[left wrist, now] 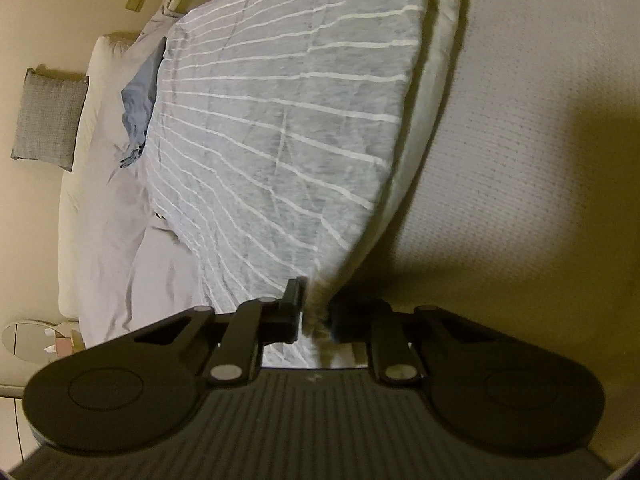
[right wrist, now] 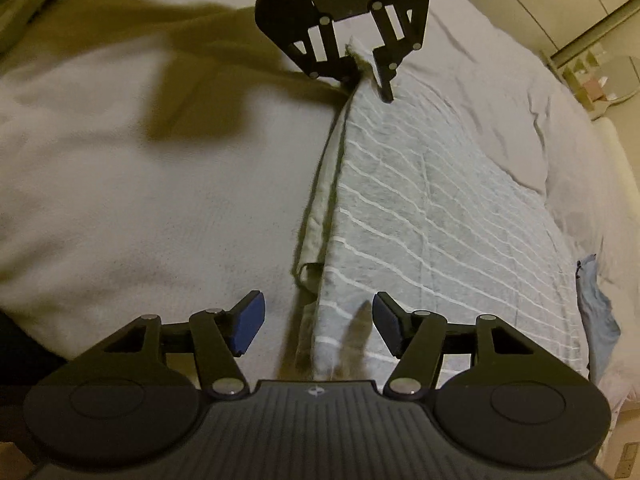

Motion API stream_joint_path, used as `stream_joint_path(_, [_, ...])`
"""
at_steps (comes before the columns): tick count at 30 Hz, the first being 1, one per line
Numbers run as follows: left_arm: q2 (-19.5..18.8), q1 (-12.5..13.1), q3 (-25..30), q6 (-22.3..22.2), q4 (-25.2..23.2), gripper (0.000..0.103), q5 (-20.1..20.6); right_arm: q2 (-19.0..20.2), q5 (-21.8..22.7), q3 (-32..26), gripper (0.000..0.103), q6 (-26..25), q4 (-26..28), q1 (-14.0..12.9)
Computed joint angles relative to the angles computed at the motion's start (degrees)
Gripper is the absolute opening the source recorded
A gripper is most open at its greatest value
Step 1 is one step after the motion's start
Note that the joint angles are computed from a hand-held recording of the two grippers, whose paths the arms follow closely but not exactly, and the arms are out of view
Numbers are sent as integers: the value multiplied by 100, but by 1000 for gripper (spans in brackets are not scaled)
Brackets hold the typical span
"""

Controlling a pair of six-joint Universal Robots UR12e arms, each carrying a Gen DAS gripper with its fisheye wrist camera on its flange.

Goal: Fold clothes

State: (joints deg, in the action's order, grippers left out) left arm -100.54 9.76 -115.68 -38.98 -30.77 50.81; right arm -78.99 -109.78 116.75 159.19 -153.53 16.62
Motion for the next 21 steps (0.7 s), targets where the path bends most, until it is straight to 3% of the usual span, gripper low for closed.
stream_joint_path(4, [26, 26, -10, 74, -33, 13, -46, 104, -68, -12, 59, -48, -351, 3])
stream_joint_path(9, [34, 76, 7, 182, -127, 12, -73, 232, -281, -49, 45, -137, -515, -5])
stream_joint_path(13, [118, 43, 90, -22, -323, 6, 78, 231, -353, -18, 14, -204, -569, -53])
stream_joint_path(17, [231, 0, 241, -247, -516, 5, 32, 19, -19, -14, 11, -85, -431, -218])
stream_joint_path(21, [287, -128, 481, -754, -484, 5, -179, -336, 463, -86, 10, 180, -202, -505])
